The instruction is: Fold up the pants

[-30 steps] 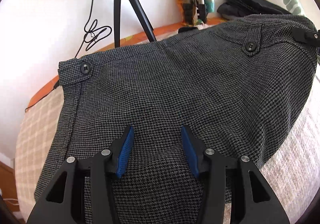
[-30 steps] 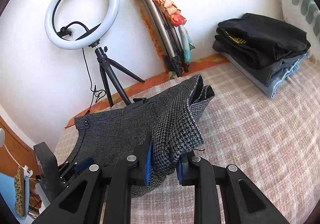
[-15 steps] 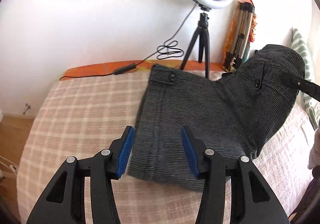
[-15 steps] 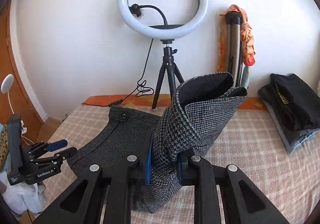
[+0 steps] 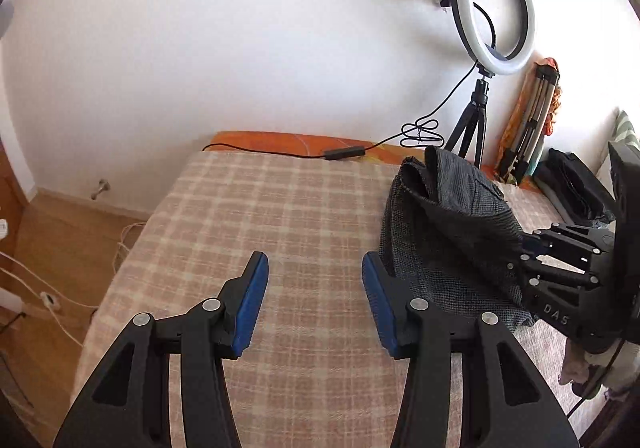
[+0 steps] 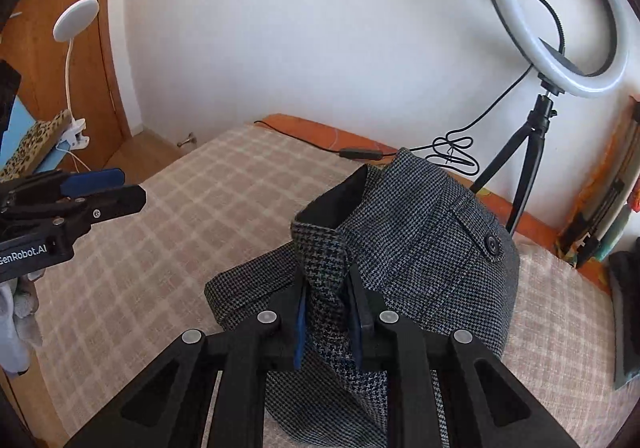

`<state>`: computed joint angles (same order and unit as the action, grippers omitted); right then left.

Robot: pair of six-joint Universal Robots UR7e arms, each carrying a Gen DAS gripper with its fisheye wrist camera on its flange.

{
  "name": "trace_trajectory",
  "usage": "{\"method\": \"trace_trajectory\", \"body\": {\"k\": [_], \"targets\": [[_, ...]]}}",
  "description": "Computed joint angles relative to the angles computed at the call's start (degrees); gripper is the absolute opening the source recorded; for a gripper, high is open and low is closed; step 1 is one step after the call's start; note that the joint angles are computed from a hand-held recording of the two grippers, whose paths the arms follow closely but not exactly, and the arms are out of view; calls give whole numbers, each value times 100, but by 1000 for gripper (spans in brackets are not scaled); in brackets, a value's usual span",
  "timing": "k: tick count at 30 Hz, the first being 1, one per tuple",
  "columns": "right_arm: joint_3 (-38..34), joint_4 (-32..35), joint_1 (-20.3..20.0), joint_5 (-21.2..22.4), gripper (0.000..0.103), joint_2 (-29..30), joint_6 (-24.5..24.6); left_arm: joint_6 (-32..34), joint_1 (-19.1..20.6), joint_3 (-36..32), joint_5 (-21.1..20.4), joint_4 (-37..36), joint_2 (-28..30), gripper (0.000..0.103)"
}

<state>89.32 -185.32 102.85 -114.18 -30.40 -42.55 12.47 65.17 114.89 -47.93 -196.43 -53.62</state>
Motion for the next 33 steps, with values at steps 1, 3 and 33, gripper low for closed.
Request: {"method": "trace_trajectory", "body": {"k": [1, 3, 33], "targets": [[-62, 13, 15, -36, 13, 87, -64, -21, 11, 26, -14, 15, -22, 48], [-141, 103, 28, -43, 11, 196, -132, -24, 25, 87, -6, -9, -60, 48], [-1872, 3064, -746, 1576, 41, -170, 111, 675, -492, -555, -713, 391, 1023, 48]]}}
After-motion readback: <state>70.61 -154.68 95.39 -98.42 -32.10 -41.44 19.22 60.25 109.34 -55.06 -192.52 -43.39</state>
